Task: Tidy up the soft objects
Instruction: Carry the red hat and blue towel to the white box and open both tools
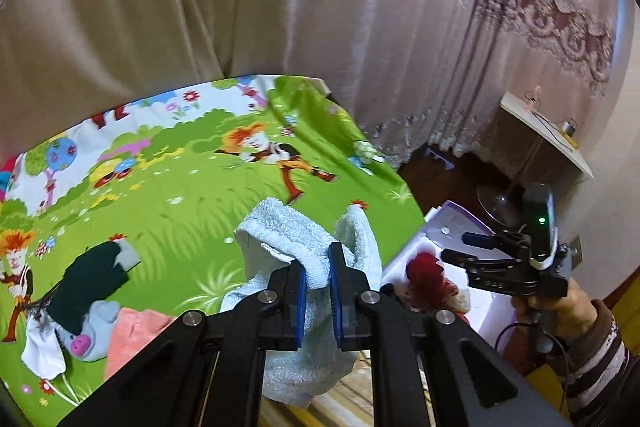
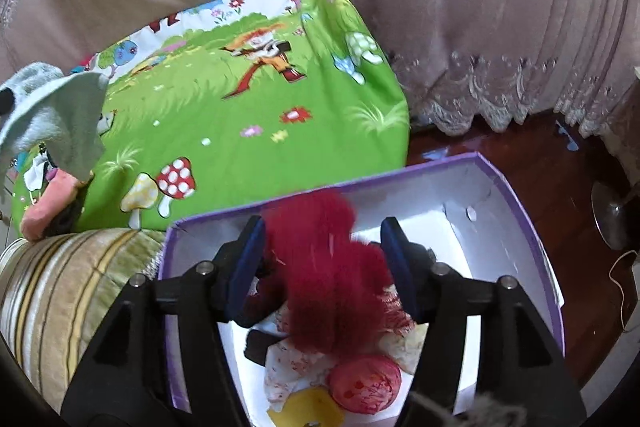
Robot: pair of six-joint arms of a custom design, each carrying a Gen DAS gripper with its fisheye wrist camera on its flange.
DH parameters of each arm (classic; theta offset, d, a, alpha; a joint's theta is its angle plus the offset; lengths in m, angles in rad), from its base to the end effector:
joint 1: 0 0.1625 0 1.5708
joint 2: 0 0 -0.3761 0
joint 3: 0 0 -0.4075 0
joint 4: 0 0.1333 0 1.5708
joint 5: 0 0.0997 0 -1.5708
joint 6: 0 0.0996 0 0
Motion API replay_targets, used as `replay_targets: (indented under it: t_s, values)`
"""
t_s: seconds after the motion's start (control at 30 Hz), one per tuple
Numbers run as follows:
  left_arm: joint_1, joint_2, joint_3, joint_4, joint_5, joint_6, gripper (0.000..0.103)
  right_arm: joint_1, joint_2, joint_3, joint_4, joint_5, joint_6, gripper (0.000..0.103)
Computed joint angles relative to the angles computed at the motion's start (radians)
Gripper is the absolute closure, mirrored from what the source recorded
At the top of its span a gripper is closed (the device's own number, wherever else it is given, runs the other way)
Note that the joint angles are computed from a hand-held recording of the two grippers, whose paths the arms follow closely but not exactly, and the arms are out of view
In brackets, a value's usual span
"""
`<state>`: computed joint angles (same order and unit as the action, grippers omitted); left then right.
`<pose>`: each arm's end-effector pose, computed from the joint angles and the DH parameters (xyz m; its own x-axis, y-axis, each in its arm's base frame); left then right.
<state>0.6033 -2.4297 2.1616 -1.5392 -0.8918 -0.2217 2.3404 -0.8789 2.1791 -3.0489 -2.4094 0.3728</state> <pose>-0.0727 -0.2880 0.4641 -0.7250 0.4224 -0.5441 0.6572 0.6606 -0.3628 0.3618 -0.2883 0.0116 -0.7819 -0.0877 0.6172 -0.4296 0.7933 -0.4314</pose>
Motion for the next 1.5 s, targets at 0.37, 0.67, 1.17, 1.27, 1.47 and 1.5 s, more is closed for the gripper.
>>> replay_targets:
  t_s: [0.37, 0.67, 1.17, 1.27, 1.47, 1.5]
  values:
    - [-0.111, 0.007, 0.065, 0.014, -0.133, -0.061, 0.092, 0.013, -0.148, 0.123, 0.001, -0.06, 0.108, 0.033]
    - [-0.167, -0.011, 0.144, 0.028, -0.271, -0.128, 0.092, 0.043, -0.235, 0.164, 0.011, -0.093, 0.149, 0.029]
    - [-0.193, -0.021, 0.202, 0.032, -0.394, -0.158, 0.072, 0.078, -0.291, 0.186, 0.014, -0.108, 0.161, 0.028]
    - [-0.193, -0.033, 0.196, 0.04, -0.381, -0.165, 0.069, 0.078, -0.288, 0.185, 0.013, -0.095, 0.162, 0.028]
    - [-0.169, -0.053, 0.178, 0.059, -0.354, -0.167, 0.068, 0.084, -0.26, 0.16, 0.021, -0.078, 0.153, 0.028]
    - [-0.162, -0.06, 0.173, 0.066, -0.348, -0.168, 0.068, 0.085, -0.255, 0.155, 0.024, -0.074, 0.151, 0.028]
